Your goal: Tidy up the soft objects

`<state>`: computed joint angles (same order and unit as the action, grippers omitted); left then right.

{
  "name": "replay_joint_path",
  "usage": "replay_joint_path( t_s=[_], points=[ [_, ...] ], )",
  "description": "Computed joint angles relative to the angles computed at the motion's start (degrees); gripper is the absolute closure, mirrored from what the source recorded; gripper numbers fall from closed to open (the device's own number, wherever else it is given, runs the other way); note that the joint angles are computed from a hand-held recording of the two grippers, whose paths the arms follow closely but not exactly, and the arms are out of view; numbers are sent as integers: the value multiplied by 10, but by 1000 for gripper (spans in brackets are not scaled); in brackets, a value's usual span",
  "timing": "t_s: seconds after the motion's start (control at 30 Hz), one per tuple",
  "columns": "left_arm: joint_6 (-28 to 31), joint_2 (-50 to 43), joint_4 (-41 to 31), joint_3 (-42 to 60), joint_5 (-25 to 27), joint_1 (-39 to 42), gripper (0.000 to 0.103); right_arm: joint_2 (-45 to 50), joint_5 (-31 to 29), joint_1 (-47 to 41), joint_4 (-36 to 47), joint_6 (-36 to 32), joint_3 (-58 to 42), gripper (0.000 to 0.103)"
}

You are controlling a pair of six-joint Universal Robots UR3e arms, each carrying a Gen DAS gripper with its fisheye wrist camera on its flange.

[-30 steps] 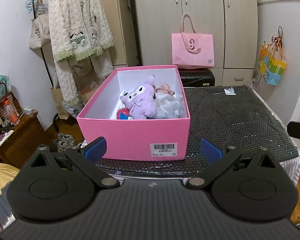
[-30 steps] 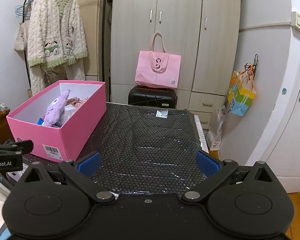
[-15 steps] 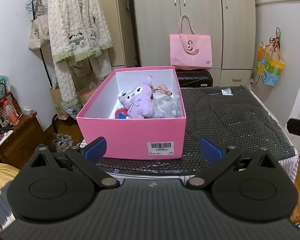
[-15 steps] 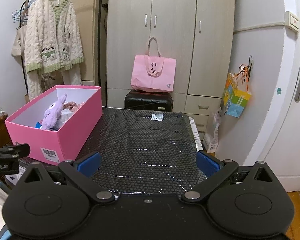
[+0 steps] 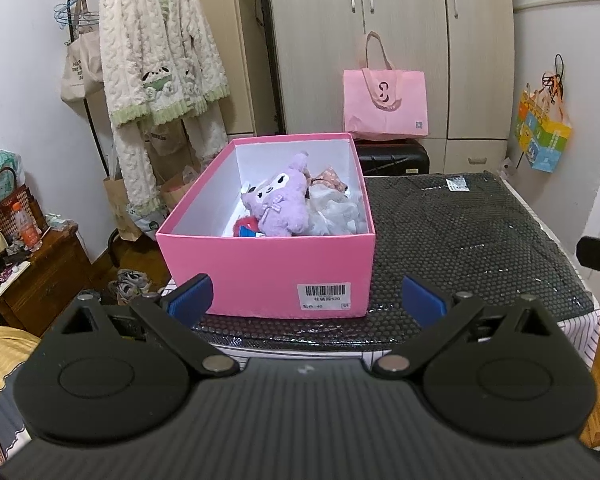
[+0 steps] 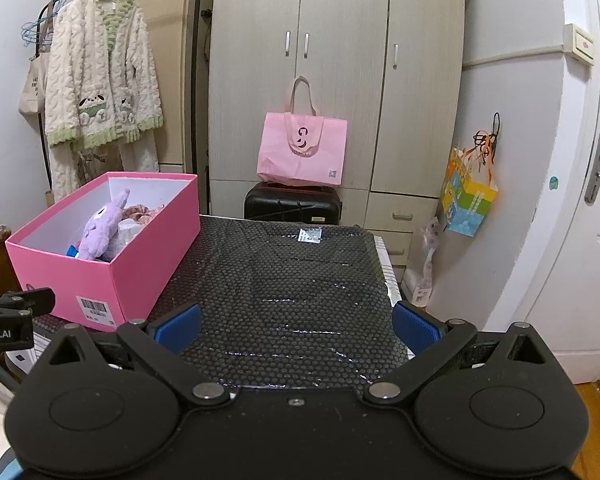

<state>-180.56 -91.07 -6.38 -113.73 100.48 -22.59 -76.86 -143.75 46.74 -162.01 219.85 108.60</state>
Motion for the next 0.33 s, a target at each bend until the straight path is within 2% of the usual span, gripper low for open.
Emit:
replay_joint_path(
  t_s=[0.33],
  points=[
    [5,-4,21,-6,19,-6,0,1,-1,-2,6,7,-1,0]
  ],
)
